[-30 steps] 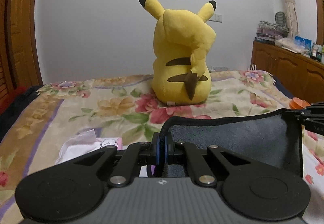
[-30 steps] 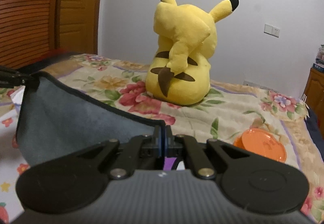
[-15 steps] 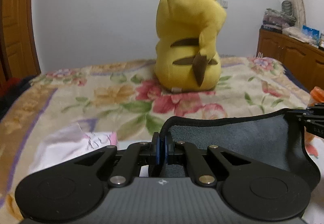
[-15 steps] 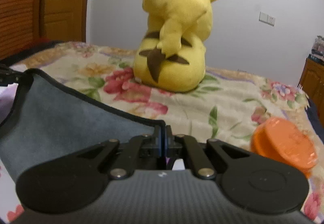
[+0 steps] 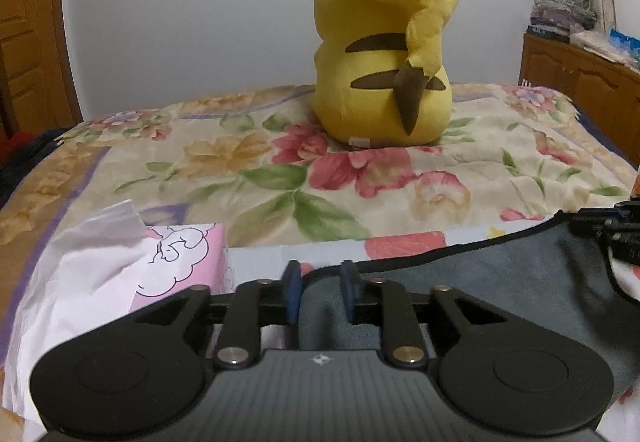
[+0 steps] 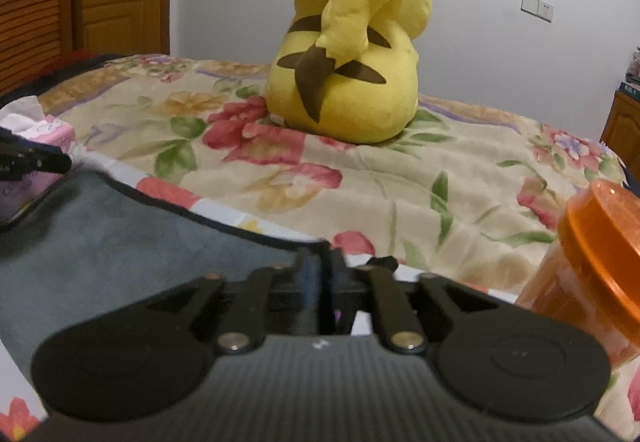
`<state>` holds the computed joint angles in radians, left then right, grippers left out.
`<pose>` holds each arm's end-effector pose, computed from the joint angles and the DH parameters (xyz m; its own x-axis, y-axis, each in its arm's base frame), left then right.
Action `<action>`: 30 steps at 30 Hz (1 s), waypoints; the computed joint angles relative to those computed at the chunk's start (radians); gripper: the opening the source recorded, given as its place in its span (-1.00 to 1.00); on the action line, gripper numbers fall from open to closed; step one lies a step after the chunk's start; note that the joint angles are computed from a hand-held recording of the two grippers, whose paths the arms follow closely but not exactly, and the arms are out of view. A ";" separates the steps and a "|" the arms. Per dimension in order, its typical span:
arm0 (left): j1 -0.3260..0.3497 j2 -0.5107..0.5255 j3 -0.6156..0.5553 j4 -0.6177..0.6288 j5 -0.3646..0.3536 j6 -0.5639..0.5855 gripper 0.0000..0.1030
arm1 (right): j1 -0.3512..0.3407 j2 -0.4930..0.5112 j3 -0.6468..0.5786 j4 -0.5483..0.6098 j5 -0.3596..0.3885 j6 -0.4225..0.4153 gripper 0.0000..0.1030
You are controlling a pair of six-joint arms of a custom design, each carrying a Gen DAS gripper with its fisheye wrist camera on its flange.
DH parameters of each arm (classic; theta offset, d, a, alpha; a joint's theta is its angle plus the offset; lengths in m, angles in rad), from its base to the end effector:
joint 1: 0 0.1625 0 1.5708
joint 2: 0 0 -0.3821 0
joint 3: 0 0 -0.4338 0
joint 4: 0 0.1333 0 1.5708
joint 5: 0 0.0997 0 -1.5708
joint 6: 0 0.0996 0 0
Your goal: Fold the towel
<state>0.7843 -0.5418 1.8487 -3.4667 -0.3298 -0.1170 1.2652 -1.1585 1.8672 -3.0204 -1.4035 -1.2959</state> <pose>-0.2225 -0.5434 -0.0307 -0.6654 -0.2096 -0.7165 0.5144 0.5667 -0.6436 -0.0443 -0.6386 0.2251 -0.4781 -0.6258 0.6163 -0.8773 0.3734 -0.3015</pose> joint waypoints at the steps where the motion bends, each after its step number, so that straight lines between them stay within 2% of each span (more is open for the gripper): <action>1: -0.002 -0.006 0.005 0.011 -0.004 -0.009 -0.46 | 0.001 -0.001 0.001 0.000 -0.001 -0.002 -0.01; 2: -0.004 -0.009 0.007 0.014 -0.006 -0.012 -0.36 | -0.001 -0.005 0.005 0.003 0.005 -0.003 0.23; 4: -0.014 -0.011 0.011 -0.002 -0.004 -0.010 0.11 | -0.006 -0.022 0.014 0.022 0.029 -0.004 0.23; 6: -0.026 -0.011 0.015 -0.018 -0.003 -0.008 0.30 | -0.002 -0.037 0.022 0.032 0.021 0.004 0.25; 10: -0.056 -0.033 0.033 0.057 -0.003 -0.068 0.56 | 0.002 -0.088 0.049 0.078 0.021 0.022 0.31; 15: -0.113 -0.074 0.060 0.170 0.018 -0.163 0.72 | 0.005 -0.183 0.106 0.126 0.052 0.043 0.54; 16: -0.124 -0.084 0.067 0.196 0.019 -0.183 0.75 | 0.007 -0.202 0.115 0.138 0.058 0.052 0.64; 22: -0.212 -0.180 0.114 0.478 0.042 -0.392 0.88 | 0.016 -0.331 0.175 0.208 0.088 0.090 1.00; 30: -0.325 -0.295 0.128 0.849 0.094 -0.657 0.93 | 0.041 -0.467 0.226 0.269 0.102 0.145 1.00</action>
